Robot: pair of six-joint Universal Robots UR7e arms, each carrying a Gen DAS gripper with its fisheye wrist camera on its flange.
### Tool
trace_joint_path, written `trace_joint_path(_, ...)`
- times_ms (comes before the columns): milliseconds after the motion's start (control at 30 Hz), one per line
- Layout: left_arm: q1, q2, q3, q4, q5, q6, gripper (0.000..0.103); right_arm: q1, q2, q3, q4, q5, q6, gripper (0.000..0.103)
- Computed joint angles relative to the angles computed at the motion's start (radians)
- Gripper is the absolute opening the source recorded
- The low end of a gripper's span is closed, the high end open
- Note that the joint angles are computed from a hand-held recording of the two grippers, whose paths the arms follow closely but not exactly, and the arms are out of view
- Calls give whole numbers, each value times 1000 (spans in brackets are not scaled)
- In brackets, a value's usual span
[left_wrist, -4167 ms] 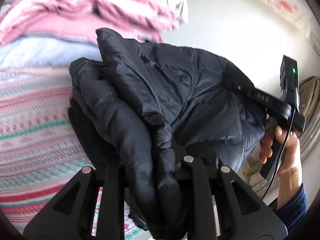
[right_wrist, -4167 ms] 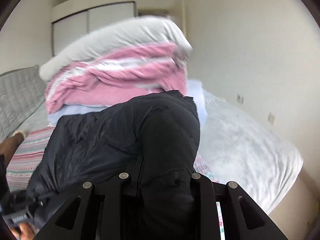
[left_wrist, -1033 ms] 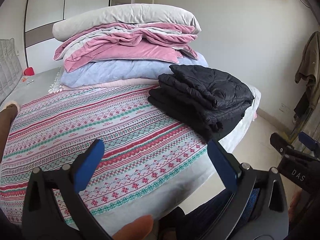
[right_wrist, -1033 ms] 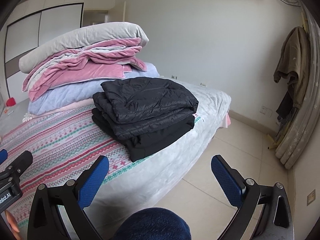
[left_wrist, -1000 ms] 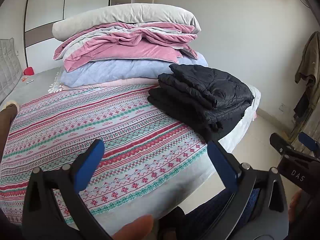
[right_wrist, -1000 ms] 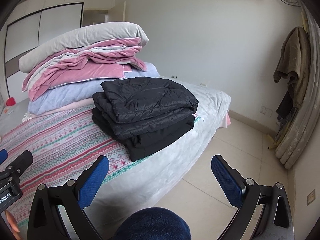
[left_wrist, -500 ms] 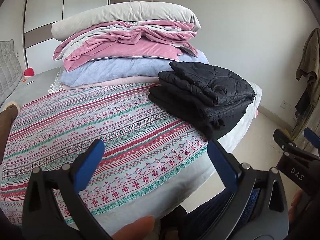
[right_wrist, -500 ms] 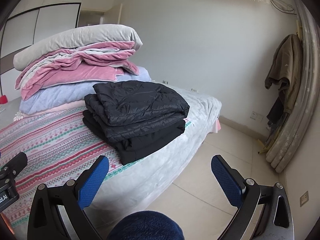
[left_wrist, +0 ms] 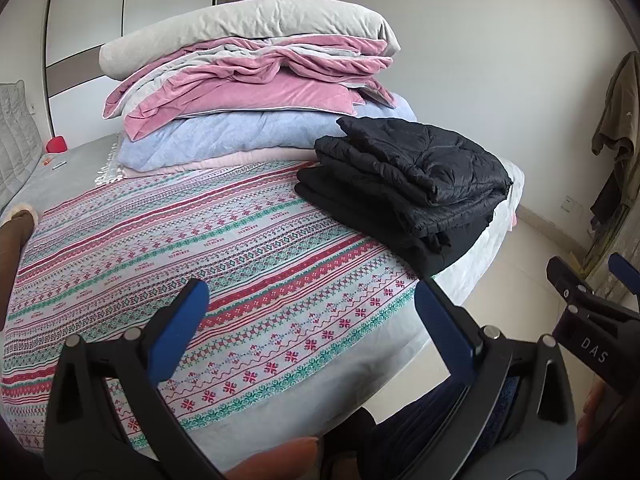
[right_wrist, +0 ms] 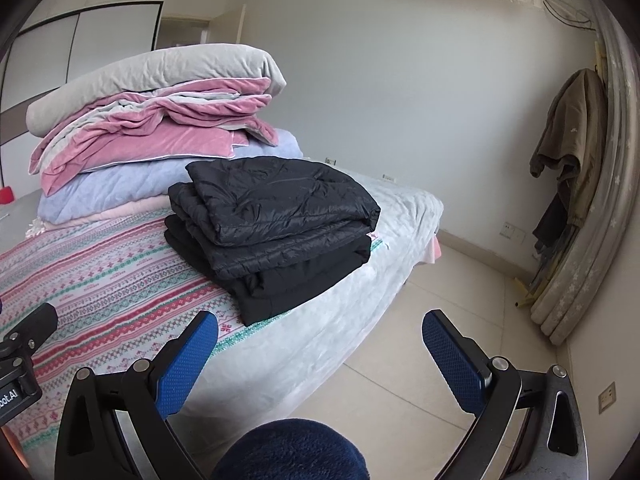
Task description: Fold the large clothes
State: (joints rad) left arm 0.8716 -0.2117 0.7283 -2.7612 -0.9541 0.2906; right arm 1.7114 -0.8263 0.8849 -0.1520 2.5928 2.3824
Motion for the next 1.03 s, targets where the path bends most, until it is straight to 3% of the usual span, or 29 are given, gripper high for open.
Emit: trace_joint_path(1033, -8, -23, 64, -44, -51, 61, 102, -5, -19, 30, -15, 5, 6, 103)
